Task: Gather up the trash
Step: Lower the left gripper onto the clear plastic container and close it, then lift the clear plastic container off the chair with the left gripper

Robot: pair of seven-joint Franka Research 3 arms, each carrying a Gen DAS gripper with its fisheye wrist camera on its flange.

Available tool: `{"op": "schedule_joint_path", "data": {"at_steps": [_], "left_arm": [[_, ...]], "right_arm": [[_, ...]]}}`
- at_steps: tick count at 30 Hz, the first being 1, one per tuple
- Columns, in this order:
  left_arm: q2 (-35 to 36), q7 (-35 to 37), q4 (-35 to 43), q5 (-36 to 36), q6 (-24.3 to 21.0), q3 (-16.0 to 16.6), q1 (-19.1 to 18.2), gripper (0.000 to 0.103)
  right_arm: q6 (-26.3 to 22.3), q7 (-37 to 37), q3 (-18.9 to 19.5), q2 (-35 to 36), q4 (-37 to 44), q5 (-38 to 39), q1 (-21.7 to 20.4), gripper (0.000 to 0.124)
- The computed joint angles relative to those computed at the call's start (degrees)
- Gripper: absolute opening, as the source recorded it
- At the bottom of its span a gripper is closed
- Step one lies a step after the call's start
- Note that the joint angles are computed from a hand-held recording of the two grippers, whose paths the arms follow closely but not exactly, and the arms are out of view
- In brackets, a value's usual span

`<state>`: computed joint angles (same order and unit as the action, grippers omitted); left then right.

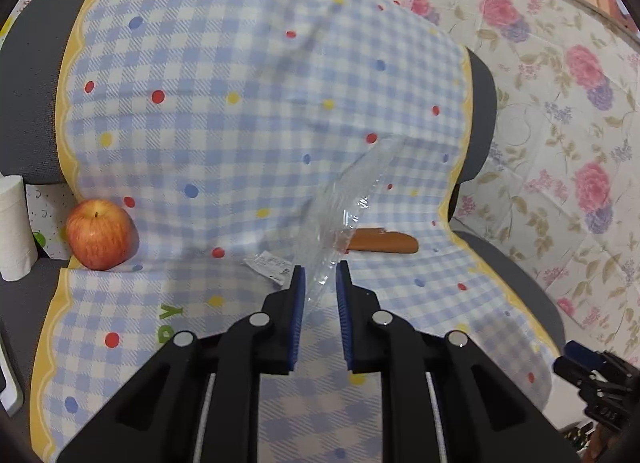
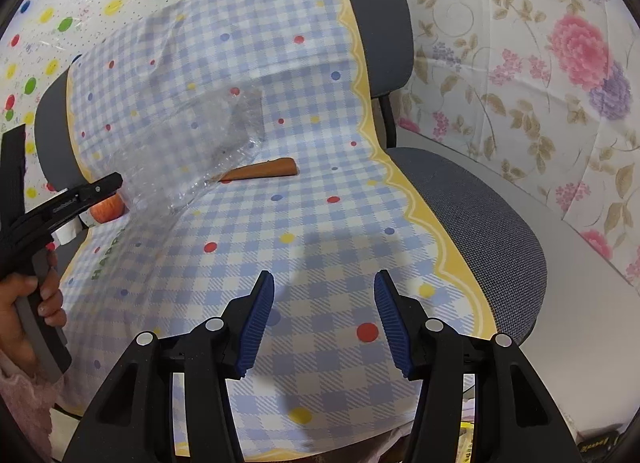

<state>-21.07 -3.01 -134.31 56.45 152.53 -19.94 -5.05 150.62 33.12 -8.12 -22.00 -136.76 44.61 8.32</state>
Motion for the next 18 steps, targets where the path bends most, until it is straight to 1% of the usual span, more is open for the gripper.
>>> {"op": "schedule_joint_path", "data": {"at_steps": [2, 3, 4, 5, 9, 12, 13, 14, 15, 16, 17, 18], "left_arm": [[0.90, 1.00, 0.70, 1.15, -1.51, -0.39, 0.30, 0.028], [1.44, 1.53, 1.08, 1.43, -2.36, -0.38, 0.27, 0.032], [1.98, 1.79, 1.35, 1.74, -2.14, 0.01, 0.25, 0.037], [2.38, 2.02, 1.57, 1.85, -1.92, 0.40, 0.16, 0.040], [4.68, 3.76, 3.19, 2.87, -0.86, 1.93, 0.29, 0.040], [5.80, 3.35, 4.22, 4.79, 1.93, 2.89, 0.86, 0.040], [6.00, 3.16, 4.50, 5.54, 2.80, 3.08, 1.05, 0.034], [6.09, 3.02, 4.63, 6.04, 3.18, 3.11, 1.11, 0.023], [6.19, 3.28, 4.72, 6.41, 4.04, 3.27, 1.08, 0.018], [6.21, 3.54, 4.66, 6.57, 4.95, 3.38, 0.98, 0.011], [6.17, 3.51, 4.55, 6.99, 5.71, 3.33, 0.97, 0.006], [6.03, 3.58, 4.34, 7.56, 6.32, 3.12, 0.89, 0.004]], "right_arm": [[-0.12, 0.30, 0.20, 0.14, 0.11, -0.33, -0.11, 0.054], [-0.13, 0.48, 0.32, 0.28, 0.24, -0.53, -0.15, 0.054], [-0.07, 0.61, 0.41, 0.40, 0.32, -0.68, -0.17, 0.054], [0.06, 0.92, 0.61, 0.72, 0.57, -0.96, -0.22, 0.054], [0.27, 1.87, 1.03, 1.84, 1.46, -1.56, -0.25, 0.054], [0.48, 2.53, 1.39, 2.98, 2.42, -1.95, -0.14, 0.054], [0.52, 2.68, 1.48, 3.22, 2.60, -1.98, -0.10, 0.054], [0.54, 2.81, 1.55, 3.59, 2.92, -1.99, -0.03, 0.054], [0.62, 2.92, 1.65, 3.87, 3.14, -2.01, 0.01, 0.054], [0.63, 2.96, 1.70, 4.17, 3.36, -1.93, 0.09, 0.054], [0.59, 2.97, 1.72, 4.40, 3.51, -1.87, 0.12, 0.054], [0.58, 3.04, 1.81, 4.56, 3.58, -1.89, 0.13, 0.054]]}}
